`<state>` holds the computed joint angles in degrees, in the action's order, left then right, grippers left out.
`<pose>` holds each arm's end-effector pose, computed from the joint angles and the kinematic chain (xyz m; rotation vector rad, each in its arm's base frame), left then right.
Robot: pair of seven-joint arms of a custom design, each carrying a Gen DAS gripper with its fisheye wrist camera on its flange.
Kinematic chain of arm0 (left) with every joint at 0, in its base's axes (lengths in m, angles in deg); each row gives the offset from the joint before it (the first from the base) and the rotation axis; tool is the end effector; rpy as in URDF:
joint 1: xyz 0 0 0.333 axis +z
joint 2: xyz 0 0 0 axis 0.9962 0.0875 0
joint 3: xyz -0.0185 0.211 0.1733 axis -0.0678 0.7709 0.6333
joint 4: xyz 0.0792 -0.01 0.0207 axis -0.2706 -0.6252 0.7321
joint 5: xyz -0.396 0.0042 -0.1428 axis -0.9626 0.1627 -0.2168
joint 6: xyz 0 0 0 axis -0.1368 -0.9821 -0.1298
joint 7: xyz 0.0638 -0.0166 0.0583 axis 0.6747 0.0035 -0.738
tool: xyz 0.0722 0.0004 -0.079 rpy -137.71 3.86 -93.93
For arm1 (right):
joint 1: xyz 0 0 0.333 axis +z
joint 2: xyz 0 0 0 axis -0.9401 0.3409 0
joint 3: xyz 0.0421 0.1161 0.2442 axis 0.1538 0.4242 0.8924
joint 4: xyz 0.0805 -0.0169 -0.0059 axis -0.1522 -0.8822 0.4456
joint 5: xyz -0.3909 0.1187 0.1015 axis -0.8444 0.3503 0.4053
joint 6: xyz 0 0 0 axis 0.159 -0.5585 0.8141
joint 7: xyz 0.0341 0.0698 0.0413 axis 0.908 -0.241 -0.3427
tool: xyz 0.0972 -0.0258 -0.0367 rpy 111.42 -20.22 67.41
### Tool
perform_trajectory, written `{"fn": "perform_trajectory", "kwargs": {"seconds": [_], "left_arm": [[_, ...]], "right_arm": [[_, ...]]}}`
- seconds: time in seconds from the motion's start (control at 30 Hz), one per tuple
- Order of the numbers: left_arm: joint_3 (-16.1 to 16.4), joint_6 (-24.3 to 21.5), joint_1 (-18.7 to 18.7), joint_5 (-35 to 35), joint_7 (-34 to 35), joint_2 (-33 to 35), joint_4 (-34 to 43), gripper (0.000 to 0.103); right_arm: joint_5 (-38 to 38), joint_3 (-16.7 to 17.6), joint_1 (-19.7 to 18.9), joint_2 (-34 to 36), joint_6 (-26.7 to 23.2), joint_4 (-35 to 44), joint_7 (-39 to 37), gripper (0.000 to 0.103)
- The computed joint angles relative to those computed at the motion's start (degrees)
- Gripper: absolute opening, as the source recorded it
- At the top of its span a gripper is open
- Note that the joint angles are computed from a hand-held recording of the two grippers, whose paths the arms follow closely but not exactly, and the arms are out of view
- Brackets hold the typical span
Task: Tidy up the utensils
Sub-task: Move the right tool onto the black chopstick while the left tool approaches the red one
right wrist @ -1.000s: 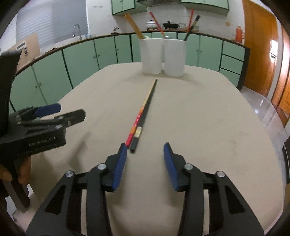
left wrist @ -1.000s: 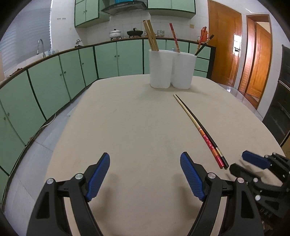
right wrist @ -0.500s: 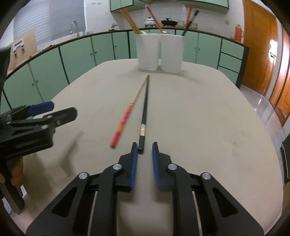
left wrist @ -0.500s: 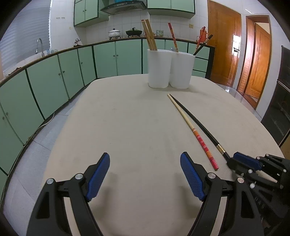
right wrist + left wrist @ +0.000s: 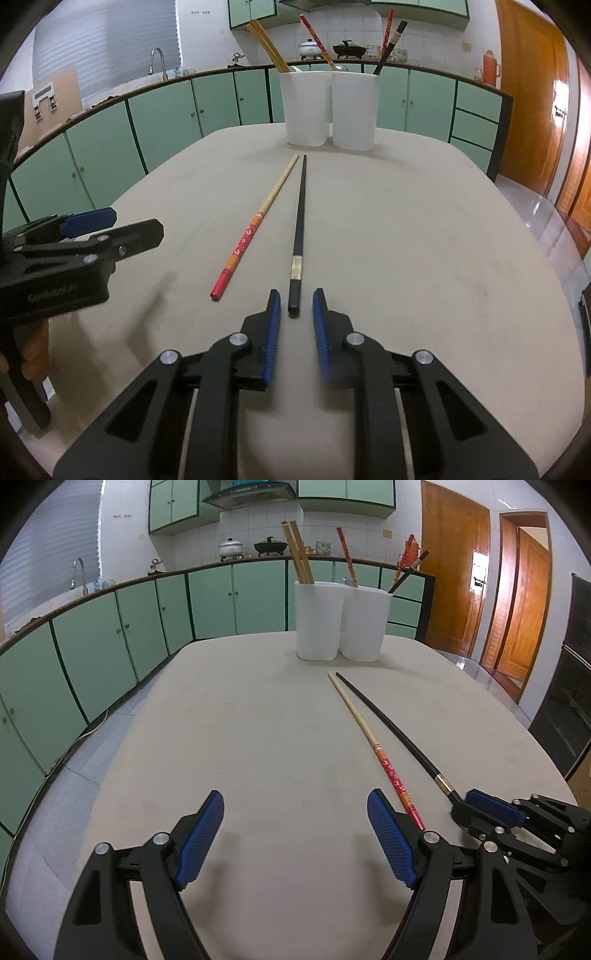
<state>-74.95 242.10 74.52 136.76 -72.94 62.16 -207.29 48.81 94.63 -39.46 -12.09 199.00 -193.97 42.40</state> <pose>0.5459 -0.2310 0.3138 -1.4849 1.9975 -0.8993 0.4603 0.2726 0.2708 -1.7940 1.6122 -0.6542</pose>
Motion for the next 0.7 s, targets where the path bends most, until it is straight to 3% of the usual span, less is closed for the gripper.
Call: {"fn": "perform_trajectory", "kwargs": {"seconds": [0.07,0.37,0.53,0.7], "left_arm": [[-0.3,-0.1,-0.1,-0.4,0.5,0.0,0.0,0.078],[-1.0,0.6,-1.4,-7.0,6.1,0.6,0.2,0.078],[0.1,0.0,-4.3,-5.4,2.9,1.2,1.2,0.078],[-2.7,-1.1,-3.2,-14.7,10.4,2.6,0.8,0.069]], "right_arm": [[0.3,0.0,0.1,0.4,0.2,0.4,-0.9,0.006],[1.7,-0.3,-0.7,-1.6,2.4,-1.4,1.2,0.006],[2.9,-0.9,-2.1,-3.4,3.0,-3.7,3.4,0.006],[0.3,-1.6,-2.7,-5.0,3.1,-6.4,7.4,0.006]]}}
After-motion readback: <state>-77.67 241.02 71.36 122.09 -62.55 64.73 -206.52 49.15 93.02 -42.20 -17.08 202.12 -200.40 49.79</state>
